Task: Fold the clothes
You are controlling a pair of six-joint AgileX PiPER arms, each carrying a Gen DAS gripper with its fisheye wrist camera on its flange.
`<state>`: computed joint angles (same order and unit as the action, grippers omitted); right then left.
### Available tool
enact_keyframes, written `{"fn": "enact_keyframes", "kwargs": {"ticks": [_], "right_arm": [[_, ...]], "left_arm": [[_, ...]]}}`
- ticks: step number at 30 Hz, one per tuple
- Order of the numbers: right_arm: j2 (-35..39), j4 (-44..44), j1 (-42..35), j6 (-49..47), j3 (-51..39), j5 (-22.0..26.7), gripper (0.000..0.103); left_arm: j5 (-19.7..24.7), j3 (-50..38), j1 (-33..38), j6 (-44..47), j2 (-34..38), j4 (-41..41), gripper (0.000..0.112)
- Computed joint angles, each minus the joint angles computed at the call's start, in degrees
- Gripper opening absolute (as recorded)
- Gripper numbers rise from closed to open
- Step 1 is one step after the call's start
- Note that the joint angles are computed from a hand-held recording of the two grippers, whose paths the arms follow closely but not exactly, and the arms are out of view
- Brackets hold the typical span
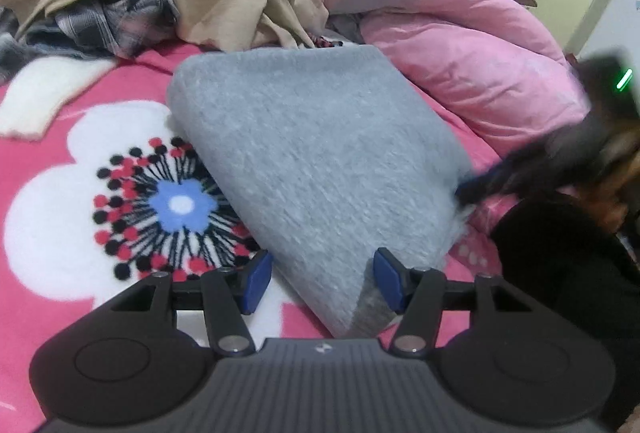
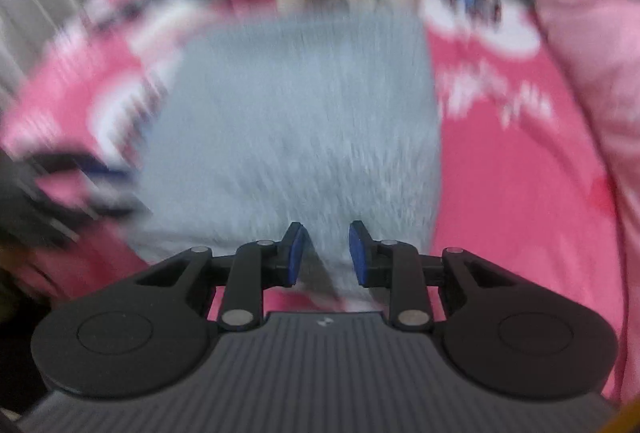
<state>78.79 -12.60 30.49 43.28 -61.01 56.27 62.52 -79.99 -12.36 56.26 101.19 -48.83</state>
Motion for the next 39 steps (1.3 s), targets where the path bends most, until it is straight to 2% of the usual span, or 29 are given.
{"fn": "enact_keyframes", "kwargs": {"ticks": [2, 5, 9, 11, 15, 20, 23, 27, 29, 32, 33, 36, 38, 39], "right_arm": [[0.7, -1.3, 1.9, 3.2, 1.4, 0.2, 0.022], [-1.9, -6.6, 8.0, 7.9, -0.3, 4.4, 0.023], [-5.9, -8.2, 11.8, 10.5, -3.9, 8.9, 0.023], [-7.2, -10.5, 13.5, 12.9, -4.8, 9.4, 0.023], [-6.3, -14.4, 13.0, 16.4, -4.6, 6.2, 0.024], [-1.8, -10.4, 5.3, 13.3, 3.8, -3.6, 0.025], [-1.7, -9.9, 5.8, 10.4, -0.7, 1.0, 0.025], [-3.8, -15.6, 5.2, 15.2, -2.4, 0.8, 0.025], [-3.2, -18.1, 2.8, 19.0, -0.5, -2.9, 0.026], [0.0, -15.1, -2.4, 15.6, 5.2, -12.2, 0.031], [0.1, -16.0, -2.7, 15.4, 5.9, -13.6, 0.032], [-1.7, -11.7, -5.6, 10.2, 3.5, -12.8, 0.035], [-4.8, -9.8, -8.8, 9.2, 5.6, -16.9, 0.04], [-6.4, -7.7, -11.5, 8.3, 7.6, -20.3, 0.047]], "left_arm": [[0.4, -0.3, 0.3, -0.3, 0.1, 0.0, 0.057], [0.1, 0.3, 0.7, 0.3, -0.9, -0.4, 0.057], [0.0, -0.1, 0.1, -0.6, -0.5, 0.2, 0.057], [0.0, -0.2, 0.1, -0.6, -0.5, 0.3, 0.058], [-0.6, 0.0, -0.3, -0.9, -0.8, 0.7, 0.058], [-1.0, 0.3, -0.8, -0.8, -0.9, 1.0, 0.058], [-1.6, 0.6, -1.0, -0.7, -1.2, 1.1, 0.058], [-1.9, 0.8, -1.4, -1.1, -1.2, 1.1, 0.058], [-1.8, 0.6, -1.5, -1.4, -1.1, 1.1, 0.058], [-1.5, 0.4, -1.5, -1.3, -0.6, 0.6, 0.059], [-1.5, 0.2, -1.5, -1.2, -0.4, 0.4, 0.059], [-1.3, -0.5, -1.2, -2.1, 0.4, -0.8, 0.059], [-1.5, -1.1, -1.2, -3.2, 1.2, -1.4, 0.059], [-1.9, -1.2, -1.3, -4.1, 1.5, -1.6, 0.059]]}}
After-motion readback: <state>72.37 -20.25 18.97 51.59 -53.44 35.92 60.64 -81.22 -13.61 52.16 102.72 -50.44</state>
